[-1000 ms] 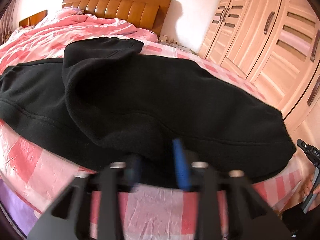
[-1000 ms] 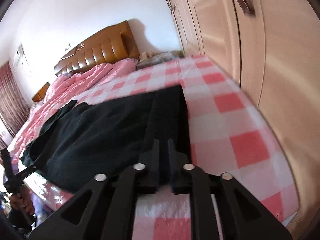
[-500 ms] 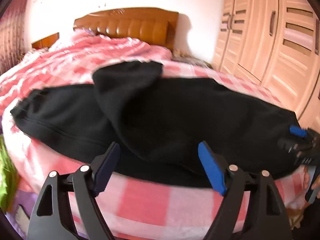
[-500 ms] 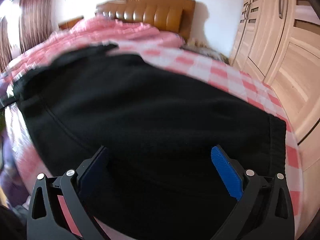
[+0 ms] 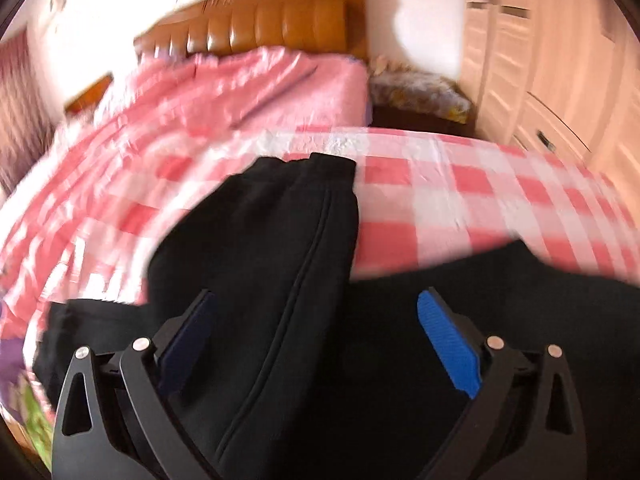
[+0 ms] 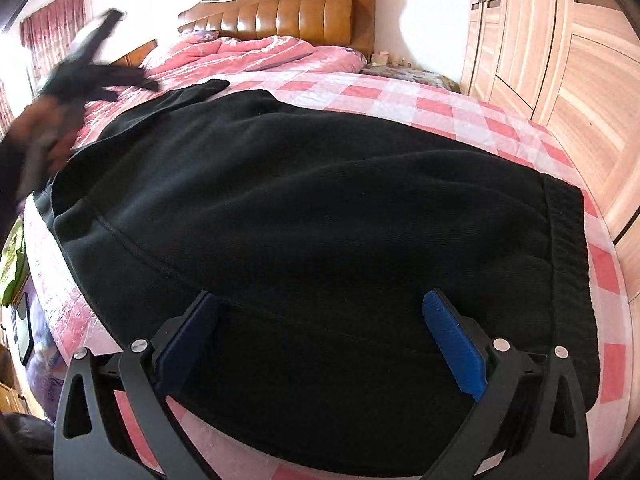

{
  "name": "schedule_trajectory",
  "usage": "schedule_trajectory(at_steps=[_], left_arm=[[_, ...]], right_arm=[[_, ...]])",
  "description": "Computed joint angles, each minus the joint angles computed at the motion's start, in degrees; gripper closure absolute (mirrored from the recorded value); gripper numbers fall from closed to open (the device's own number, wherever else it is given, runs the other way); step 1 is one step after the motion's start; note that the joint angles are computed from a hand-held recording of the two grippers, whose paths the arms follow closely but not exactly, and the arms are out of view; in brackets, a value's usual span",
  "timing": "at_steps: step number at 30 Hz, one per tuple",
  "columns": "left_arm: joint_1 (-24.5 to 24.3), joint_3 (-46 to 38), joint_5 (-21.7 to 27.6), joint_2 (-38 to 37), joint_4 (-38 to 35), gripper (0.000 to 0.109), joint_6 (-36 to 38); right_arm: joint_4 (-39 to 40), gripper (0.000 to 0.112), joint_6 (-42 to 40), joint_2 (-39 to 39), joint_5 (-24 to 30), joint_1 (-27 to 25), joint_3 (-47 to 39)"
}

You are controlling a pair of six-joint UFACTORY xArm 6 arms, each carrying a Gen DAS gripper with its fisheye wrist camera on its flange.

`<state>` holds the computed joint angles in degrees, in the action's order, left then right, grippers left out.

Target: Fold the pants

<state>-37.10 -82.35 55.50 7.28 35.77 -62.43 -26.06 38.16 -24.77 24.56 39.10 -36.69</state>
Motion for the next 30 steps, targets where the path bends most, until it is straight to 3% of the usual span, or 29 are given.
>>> schedule_trajectory(at_steps=[2,4,6,9,10,11,12,15,19,21,25,30], left_arm=[[2.03,-5.01,-0.03,4.73,-3.03,0.010,1.99],[2.84,-8.63,1.65,8.40,-3.30,0.020,2.22],[3.63,-10.14,1.87,10.88,-4.97,0.042,3.80],[4.78,-10.33,3.17,12.45,-6.41,0.048,4.36],[5.28,-8.55,1.08,11.73,-6.47,0.048,4.57],[5.46,-7.09,-0.74,11.10,-5.36,0.064,4.70],[5.08,-6.98,-0.16,11.08,-3.29,0.094,5.21],[4.66,-2.79,-3.12,7.37,1.73,0.097,2.22],[7.14,12.08,-12.52,-7.22,6.89,0.097,-8.09],[9.09,19.99,-16.18,-16.05,7.01,0.097,-9.82],[9.95,29.80,-14.10,-30.09,6.10,0.097,-10.41],[8.25,43.55,-6.84,-46.96,9.15,0.096,-19.41]], right_arm=[[0.45,0.014,-0.41,0.10,-0.13,-0.05,-0.09],[1.17,0.013,-1.25,0.11,-0.74,-0.35,0.09],[1.68,0.013,-1.66,0.00,-1.11,-0.45,0.31],[1.83,0.013,-1.81,0.36,-1.59,-0.54,0.11],[1.79,0.013,-1.78,0.45,-1.76,-0.59,0.10],[1.65,0.013,-1.65,0.34,-1.97,-0.65,0.26],[1.48,0.013,-1.50,0.48,-2.04,-0.66,0.14],[1.28,0.013,-1.34,0.79,-2.21,-0.77,-0.07],[1.49,0.013,-0.93,2.06,-2.55,-1.09,-0.97],[1.12,0.013,-0.10,2.48,-2.60,-1.16,-1.31],[0.85,0.013,0.23,2.51,-2.36,-1.06,-1.44],[4.78,0.013,-5.01,1.15,-3.21,-1.21,-0.15]])
